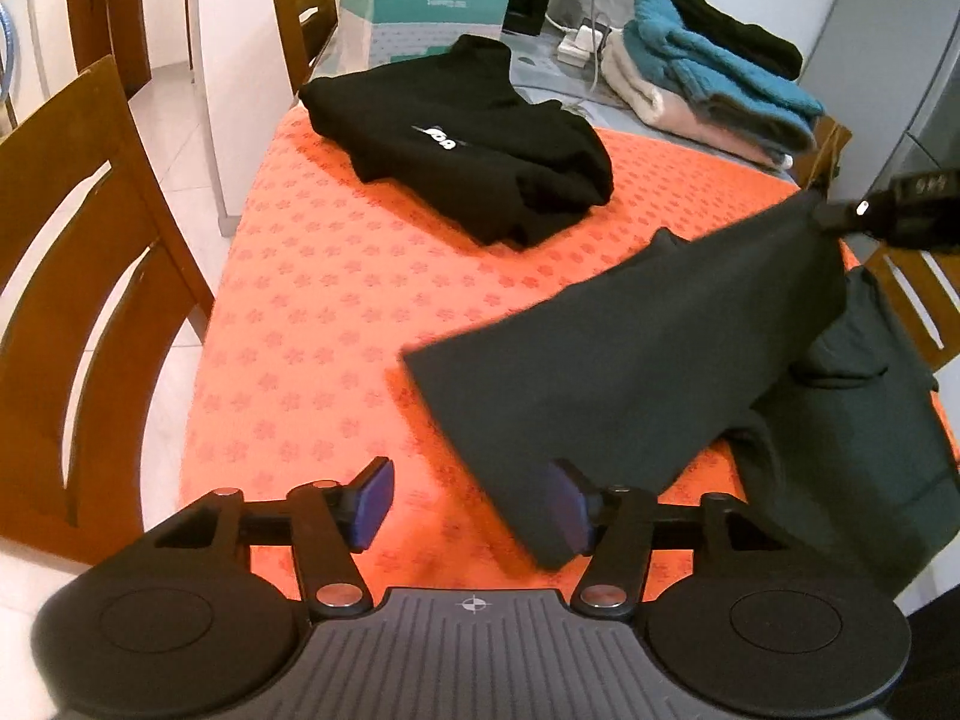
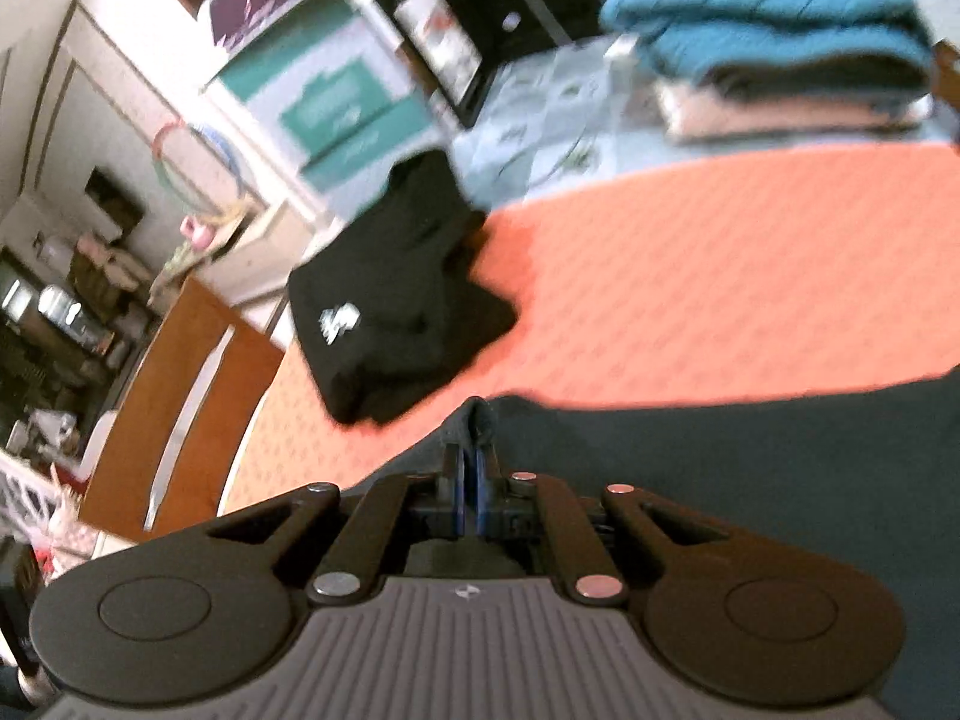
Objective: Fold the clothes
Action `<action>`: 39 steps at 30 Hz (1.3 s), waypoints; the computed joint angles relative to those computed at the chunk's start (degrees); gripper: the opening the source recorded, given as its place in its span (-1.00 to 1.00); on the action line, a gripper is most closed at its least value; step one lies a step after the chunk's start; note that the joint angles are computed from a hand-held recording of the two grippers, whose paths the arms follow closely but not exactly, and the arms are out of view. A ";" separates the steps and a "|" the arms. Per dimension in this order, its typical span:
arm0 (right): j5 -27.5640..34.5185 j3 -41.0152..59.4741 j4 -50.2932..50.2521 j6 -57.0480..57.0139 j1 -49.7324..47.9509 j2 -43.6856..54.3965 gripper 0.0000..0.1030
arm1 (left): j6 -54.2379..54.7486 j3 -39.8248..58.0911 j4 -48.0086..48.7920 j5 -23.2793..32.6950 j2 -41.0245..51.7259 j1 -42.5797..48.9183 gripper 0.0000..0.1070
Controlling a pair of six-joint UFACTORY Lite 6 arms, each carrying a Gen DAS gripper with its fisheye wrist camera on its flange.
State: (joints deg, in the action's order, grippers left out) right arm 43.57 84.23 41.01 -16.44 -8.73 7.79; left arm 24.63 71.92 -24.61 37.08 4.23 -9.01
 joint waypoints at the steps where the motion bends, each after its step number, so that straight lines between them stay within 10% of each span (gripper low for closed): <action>1: 1.05 0.70 -0.55 -0.19 -1.69 -0.07 -0.92 | -1.75 -0.18 0.99 -0.49 -0.08 -1.02 0.16; 21: 15.70 4.69 4.74 -14.34 -26.23 7.16 -0.92 | -63.27 2.28 48.60 -5.41 7.61 -29.86 0.19; 24: 17.25 6.49 5.95 -15.92 -27.47 8.89 -0.92 | -74.26 4.76 58.23 -3.16 10.09 -31.34 -0.36; 29: 20.29 7.14 8.63 -18.36 -29.72 8.87 -0.92 | -93.69 9.57 74.74 5.35 12.56 -34.40 -0.59; 39: 21.31 2.28 10.82 -20.67 -30.40 5.28 -0.93 | -89.60 9.94 75.91 7.53 11.77 -32.48 -0.44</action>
State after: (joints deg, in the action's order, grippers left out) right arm 64.88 86.50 51.83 -37.12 -39.13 13.07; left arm -64.97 81.86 51.29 44.61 16.00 -41.49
